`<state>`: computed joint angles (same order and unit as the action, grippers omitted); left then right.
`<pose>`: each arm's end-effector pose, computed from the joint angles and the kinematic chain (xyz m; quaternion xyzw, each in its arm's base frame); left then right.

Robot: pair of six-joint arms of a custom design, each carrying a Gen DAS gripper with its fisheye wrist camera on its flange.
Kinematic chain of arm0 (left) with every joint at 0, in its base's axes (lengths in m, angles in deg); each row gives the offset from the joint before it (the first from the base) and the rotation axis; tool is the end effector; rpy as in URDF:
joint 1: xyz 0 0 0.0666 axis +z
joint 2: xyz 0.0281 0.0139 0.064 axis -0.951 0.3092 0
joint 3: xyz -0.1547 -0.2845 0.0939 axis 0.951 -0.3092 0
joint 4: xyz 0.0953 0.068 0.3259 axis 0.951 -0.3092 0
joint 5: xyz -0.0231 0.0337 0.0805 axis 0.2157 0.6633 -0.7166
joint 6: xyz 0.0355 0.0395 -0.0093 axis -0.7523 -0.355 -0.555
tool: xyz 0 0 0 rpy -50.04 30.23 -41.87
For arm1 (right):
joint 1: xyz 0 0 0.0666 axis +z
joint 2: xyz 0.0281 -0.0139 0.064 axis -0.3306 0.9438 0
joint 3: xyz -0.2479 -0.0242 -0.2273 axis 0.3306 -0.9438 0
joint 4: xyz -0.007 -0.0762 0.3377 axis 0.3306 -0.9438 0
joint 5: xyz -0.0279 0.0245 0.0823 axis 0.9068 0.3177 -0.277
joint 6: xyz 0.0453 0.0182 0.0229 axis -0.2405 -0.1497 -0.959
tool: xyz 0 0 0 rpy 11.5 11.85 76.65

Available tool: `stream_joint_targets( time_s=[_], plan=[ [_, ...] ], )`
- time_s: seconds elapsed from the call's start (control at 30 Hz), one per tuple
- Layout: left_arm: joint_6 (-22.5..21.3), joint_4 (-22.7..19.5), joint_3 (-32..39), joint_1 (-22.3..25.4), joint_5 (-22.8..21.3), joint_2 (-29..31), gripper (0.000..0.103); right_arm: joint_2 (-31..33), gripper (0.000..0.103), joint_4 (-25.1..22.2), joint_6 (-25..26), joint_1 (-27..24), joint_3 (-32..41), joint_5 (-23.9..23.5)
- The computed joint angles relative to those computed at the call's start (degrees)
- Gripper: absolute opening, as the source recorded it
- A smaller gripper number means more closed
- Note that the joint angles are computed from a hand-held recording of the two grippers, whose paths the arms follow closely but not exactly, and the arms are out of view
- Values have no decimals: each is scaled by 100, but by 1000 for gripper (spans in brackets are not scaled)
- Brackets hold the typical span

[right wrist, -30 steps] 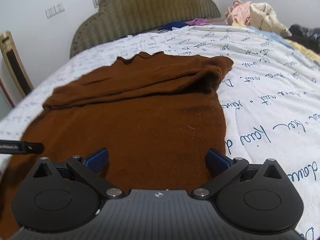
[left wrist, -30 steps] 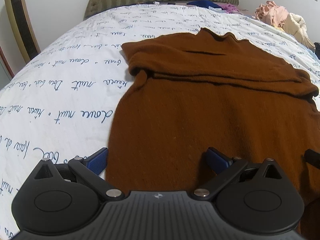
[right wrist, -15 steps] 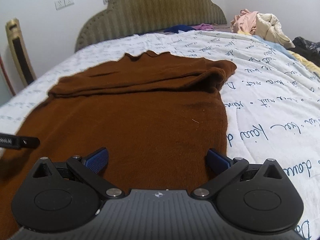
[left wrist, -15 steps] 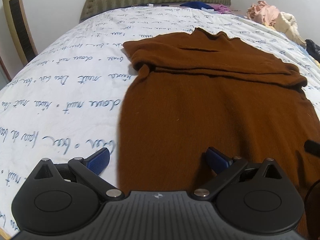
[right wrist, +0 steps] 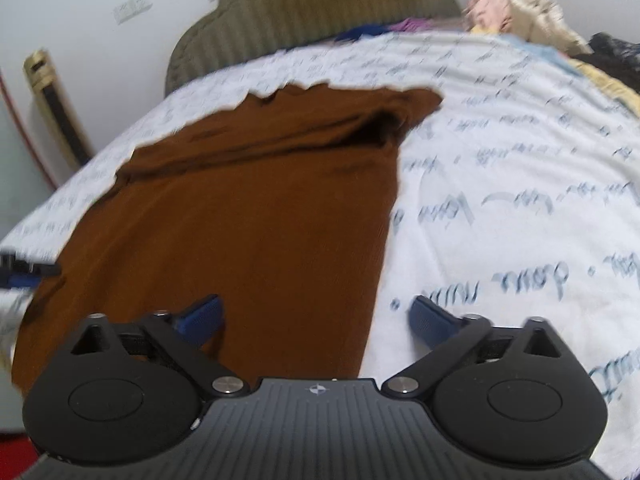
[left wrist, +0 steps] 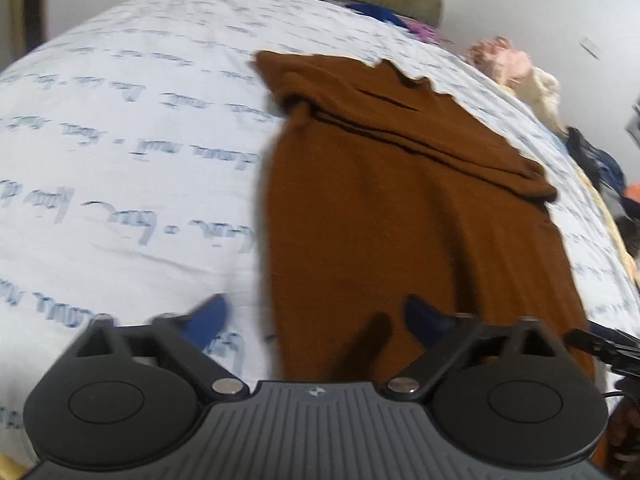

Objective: Fold small clothes

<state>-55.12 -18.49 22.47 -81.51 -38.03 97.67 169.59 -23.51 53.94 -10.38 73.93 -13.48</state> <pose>0.5598 -0.0939 0.3424 -0.1542 0.9253 -0.1060 0.3298 0.6247 0.1081 0.3193 -0.1138 0.9092 0.1712 0.3622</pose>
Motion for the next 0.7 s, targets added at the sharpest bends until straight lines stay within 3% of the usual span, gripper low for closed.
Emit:
stream_joint_targets(
  time_s=[0.03, 0.07, 0.1, 0.17, 0.2, 0.5, 0.7],
  plan=[
    [-76, -37, 61, -34, 26, 41, 65, -47, 88, 63, 39, 20, -90, -21],
    [-137, -115, 157, -76, 1, 98, 45, -76, 77, 97, 70, 46, -133, -22],
    [-187, -216, 270, -109, -4, 162, 35, -91, 68, 124, 65, 68, -143, -23],
    [-247, -350, 450, -162, -23, 252, 13, -50, 22, 106, -52, 66, -62, -240],
    [-294, -385, 528, -194, -84, 285, 11, 0, 17, 77, -98, 64, 19, -358],
    [-769, -130, 1156, -315, -294, 378, 9, 73, 13, 512, -236, 74, 466, -500],
    [-1051, -483, 2391, -366, -1178, 1177, 9, 866, 13, 351, -89, 123, 1893, 172]
  ],
)
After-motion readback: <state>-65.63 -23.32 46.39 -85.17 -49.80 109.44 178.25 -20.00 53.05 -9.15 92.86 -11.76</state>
